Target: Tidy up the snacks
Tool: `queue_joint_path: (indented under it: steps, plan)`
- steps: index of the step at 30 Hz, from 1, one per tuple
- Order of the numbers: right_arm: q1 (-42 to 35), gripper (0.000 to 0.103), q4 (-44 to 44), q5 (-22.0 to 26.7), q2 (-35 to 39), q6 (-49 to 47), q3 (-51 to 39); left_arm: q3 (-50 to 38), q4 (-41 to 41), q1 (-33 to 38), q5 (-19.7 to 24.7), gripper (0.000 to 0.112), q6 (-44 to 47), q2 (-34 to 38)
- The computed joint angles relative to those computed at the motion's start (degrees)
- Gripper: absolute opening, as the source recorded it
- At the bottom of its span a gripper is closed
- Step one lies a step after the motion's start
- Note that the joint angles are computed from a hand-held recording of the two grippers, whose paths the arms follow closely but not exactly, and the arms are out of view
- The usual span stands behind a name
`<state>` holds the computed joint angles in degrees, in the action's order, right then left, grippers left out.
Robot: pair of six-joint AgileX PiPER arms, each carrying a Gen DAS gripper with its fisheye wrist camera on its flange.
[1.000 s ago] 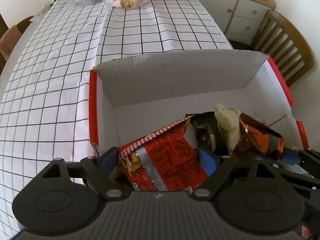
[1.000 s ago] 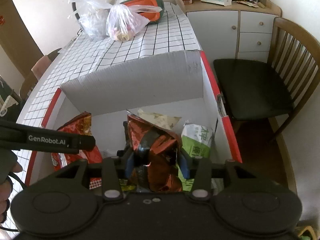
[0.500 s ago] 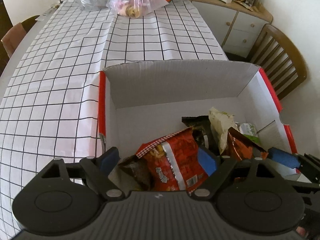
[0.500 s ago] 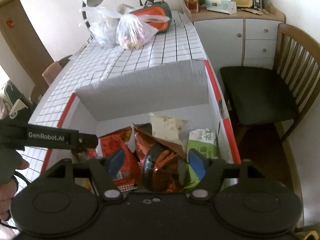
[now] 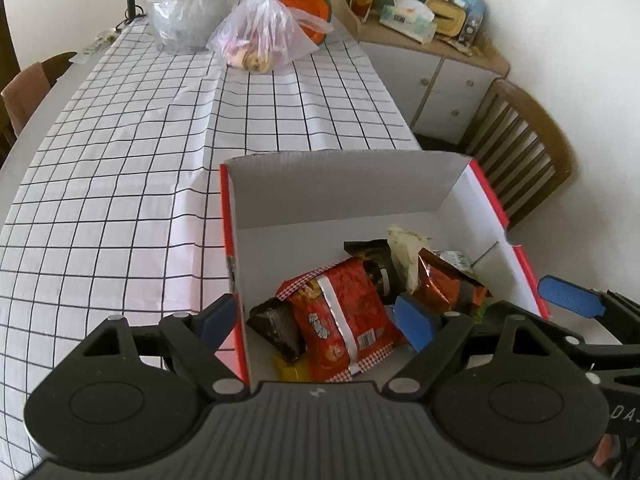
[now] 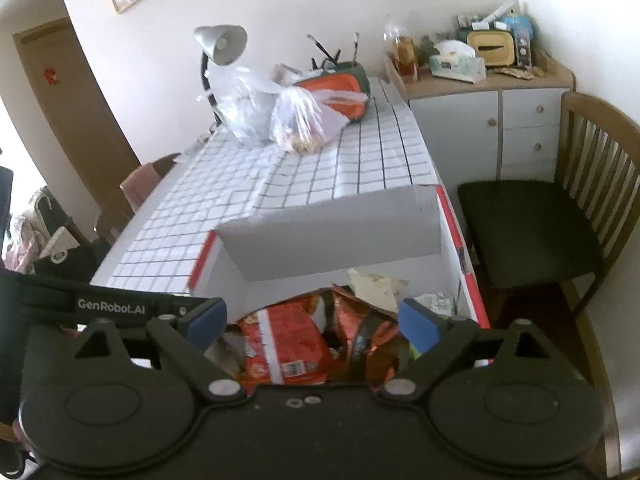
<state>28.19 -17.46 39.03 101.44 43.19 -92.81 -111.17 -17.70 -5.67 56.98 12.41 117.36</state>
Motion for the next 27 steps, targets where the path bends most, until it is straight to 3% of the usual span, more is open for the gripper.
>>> queue_joint_path:
  steps: [9,12,15,27]
  plan:
    - [5.5,0.102,-10.1,1.1,-3.8,10.5,2.5,9.9,-9.7,6.1,-1.5,0.087,10.2,-7.8]
    - [7.1,0.103,-13.0,1.7,-4.3,13.7,2.9,12.9,-12.6,7.9,-1.9,0.088,13.7,-10.3]
    - [9.0,0.103,-15.8,2.6,-5.2,16.5,3.6,16.3,-15.0,9.6,-2.9,0.096,16.8,-12.8]
    - [16.4,0.103,-27.3,5.8,-8.2,29.4,7.8,26.2,-21.0,14.7,-3.5,0.098,25.6,-20.3]
